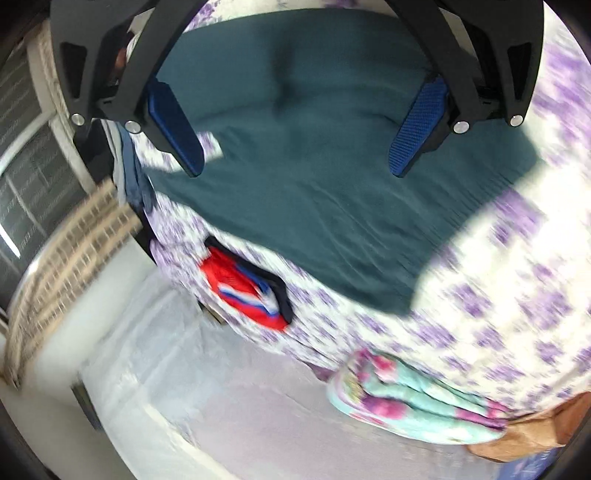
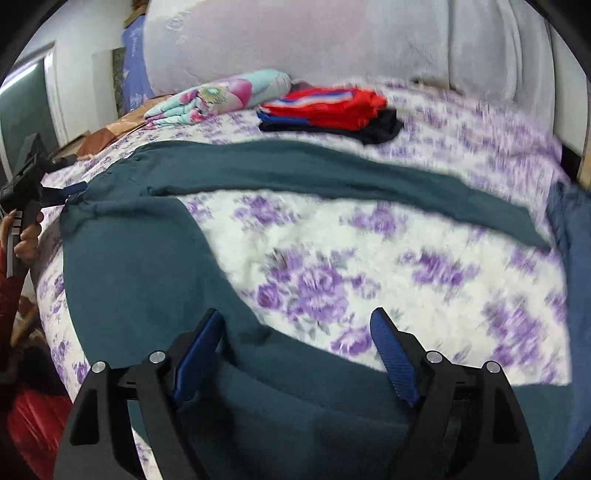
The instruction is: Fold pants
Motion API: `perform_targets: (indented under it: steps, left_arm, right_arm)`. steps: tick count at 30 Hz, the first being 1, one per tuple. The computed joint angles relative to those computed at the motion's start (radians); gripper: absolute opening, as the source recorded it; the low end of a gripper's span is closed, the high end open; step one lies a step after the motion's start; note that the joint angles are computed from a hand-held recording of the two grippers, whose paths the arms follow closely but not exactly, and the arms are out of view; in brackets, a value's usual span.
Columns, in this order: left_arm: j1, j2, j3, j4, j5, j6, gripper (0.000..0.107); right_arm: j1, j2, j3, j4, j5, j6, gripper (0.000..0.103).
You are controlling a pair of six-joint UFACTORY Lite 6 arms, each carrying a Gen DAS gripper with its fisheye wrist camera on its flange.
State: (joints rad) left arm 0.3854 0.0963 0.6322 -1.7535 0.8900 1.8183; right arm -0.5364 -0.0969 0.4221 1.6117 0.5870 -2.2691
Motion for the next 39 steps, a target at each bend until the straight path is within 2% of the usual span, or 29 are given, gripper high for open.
perform_targets:
  steps: [2,6,12,15,17,22,30,33,35,37,39]
  left_arm:
    - [0.04,0.012,0.089,0.062,-0.027,-0.091,0.098]
    - [0.023,0.125,0.3,0.169,-0.131,-0.247,0.098]
    - [-0.078,0.438,0.741,0.427,-0.218,-0.626,0.098]
    - [-0.113,0.552,0.89,0.526,-0.246,-0.746,0.096]
    - [-0.133,0.632,1.002,0.605,-0.238,-0.825,0.087]
    - [-0.164,0.782,1.201,0.711,-0.203,-0.919,0.071]
    - [-0.162,0.866,1.297,0.66,-0.183,-0.867,0.069]
    - [-0.156,0.882,1.32,0.646,-0.168,-0.847,0.058]
    - [-0.151,0.887,1.322,0.626,-0.154,-0.815,0.038]
    - [-0.152,0.886,1.318,0.613,-0.148,-0.792,0.027]
    - [-0.154,0.858,1.275,0.575,-0.159,-0.735,0.025]
  right_arm:
    - [-0.015,0.056,0.044,-0.051,0.022,0.066,0.083]
    - [-0.041,0.073,0.045,-0.064,0.054,0.066,0.086]
    - [-0.078,0.117,0.078,-0.117,0.109,0.11,0.088]
    - [-0.107,0.145,0.102,-0.152,0.153,0.144,0.088]
    - [-0.115,0.156,0.111,-0.165,0.169,0.158,0.089]
    - [-0.112,0.163,0.118,-0.176,0.171,0.171,0.091]
    - [-0.102,0.171,0.127,-0.182,0.166,0.181,0.093]
    - [-0.103,0.171,0.128,-0.185,0.168,0.186,0.093]
    - [-0.104,0.166,0.135,-0.201,0.169,0.221,0.093]
    - [-0.101,0.152,0.143,-0.224,0.166,0.272,0.093]
    - [-0.097,0.118,0.153,-0.255,0.185,0.332,0.093]
